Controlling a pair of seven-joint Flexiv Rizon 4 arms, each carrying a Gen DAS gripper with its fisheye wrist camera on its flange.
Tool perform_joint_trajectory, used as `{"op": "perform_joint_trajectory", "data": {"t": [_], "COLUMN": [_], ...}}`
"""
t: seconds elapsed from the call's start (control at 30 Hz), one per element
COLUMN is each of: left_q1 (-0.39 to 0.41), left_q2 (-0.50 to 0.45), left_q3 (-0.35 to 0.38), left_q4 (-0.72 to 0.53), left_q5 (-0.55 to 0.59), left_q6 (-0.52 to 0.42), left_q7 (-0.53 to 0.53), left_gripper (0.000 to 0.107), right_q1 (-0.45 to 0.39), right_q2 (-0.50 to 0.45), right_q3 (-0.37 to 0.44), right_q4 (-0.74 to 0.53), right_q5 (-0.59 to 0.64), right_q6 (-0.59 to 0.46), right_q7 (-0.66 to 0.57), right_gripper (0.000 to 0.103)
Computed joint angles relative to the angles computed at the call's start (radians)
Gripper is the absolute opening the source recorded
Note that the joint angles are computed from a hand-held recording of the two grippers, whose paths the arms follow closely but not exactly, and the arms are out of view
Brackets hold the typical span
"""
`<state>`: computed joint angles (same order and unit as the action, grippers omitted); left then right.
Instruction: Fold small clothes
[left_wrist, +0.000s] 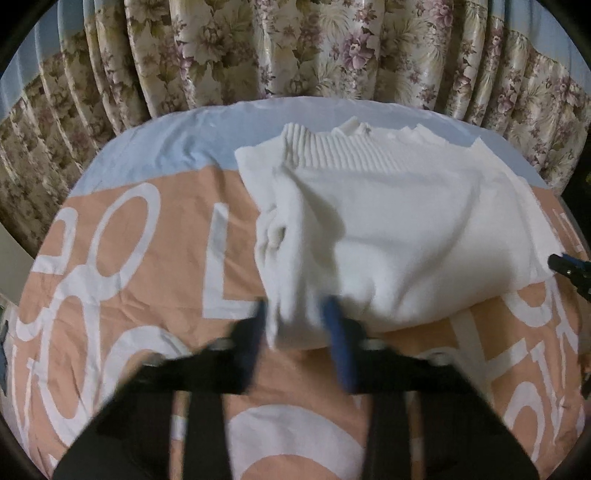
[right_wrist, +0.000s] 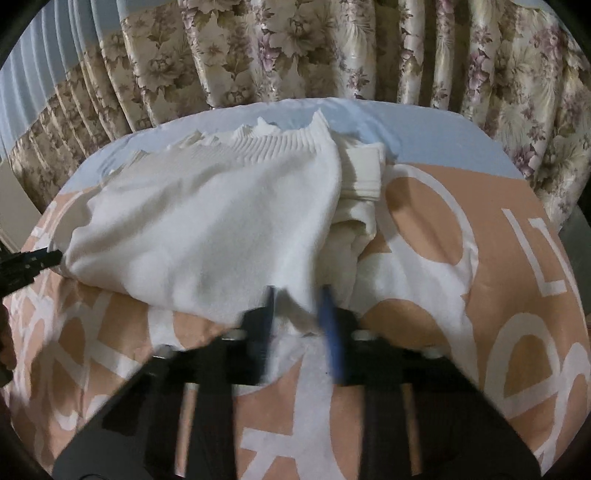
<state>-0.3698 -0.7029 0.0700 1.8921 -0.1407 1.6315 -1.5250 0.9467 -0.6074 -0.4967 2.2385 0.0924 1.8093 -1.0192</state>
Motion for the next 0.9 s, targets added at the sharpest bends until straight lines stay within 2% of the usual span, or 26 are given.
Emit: {"op": "perform_joint_trajectory", "data": {"t": [0.13,0.2,0.3,0.37,0.43,0.57,0.63,0.67,0.73,0.77,0.8,0.83,0.9], "left_q1": [0.030,0.057,0.039,0.031,0.020,0.065,0.057,0.047,-0.002,-0.021,-0.037,-0.065,-0.071], "left_q2": [0.002,0.010,0.009,0.006,0.002,0.001,0.010,0.017,0.040,0.047,0.049,0.047,0.026], "left_q3": [-0.021,-0.043,-0.015,-0.005,0.009,-0.039,-0.032,-0.022,0.028,0.046,0.060,0.085,0.074], "left_q4": [0.000,0.009,0.002,0.002,0.001,0.014,0.021,0.022,0.029,0.028,0.021,0.004,-0.047], "left_q5": [-0.007,-0.009,0.000,0.009,0.017,0.013,0.015,0.015,0.023,0.028,0.029,0.032,0.034], "left_q6": [-0.008,-0.008,-0.031,-0.035,-0.036,-0.027,-0.015,-0.018,-0.001,0.012,0.015,0.015,0.003], "left_q7": [-0.002,0.004,0.011,0.013,0.012,0.023,0.023,0.021,0.005,0.002,0.000,-0.003,0.012], "left_gripper": [0.008,0.008,0.008,0.008,0.008,0.009,0.014,0.016,0.030,0.036,0.045,0.049,0.049], "right_q1": [0.041,0.027,0.045,0.005,-0.001,0.005,0.022,0.059,0.104,0.131,0.149,0.148,0.137], "right_q2": [-0.003,0.017,0.015,0.011,-0.001,0.015,0.036,0.039,0.049,0.047,0.039,0.034,0.008], "right_q3": [-0.049,-0.036,-0.068,-0.029,-0.021,-0.023,-0.036,-0.073,-0.116,-0.143,-0.162,-0.161,-0.157], "right_q4": [0.025,0.036,0.047,0.044,0.046,0.048,0.059,0.065,0.072,0.069,0.055,0.039,-0.008], "right_q5": [0.031,0.045,0.048,0.039,0.038,0.028,0.024,0.034,0.054,0.068,0.077,0.080,0.073], "right_q6": [0.036,0.038,0.007,-0.001,0.005,-0.004,0.009,0.018,0.045,0.054,0.062,0.059,0.040], "right_q7": [-0.002,-0.012,-0.027,-0.020,-0.011,0.000,-0.010,-0.014,-0.031,-0.041,-0.053,-0.064,-0.078], "right_gripper": [0.008,0.007,0.007,0.007,0.007,0.009,0.013,0.018,0.032,0.036,0.037,0.037,0.038]}}
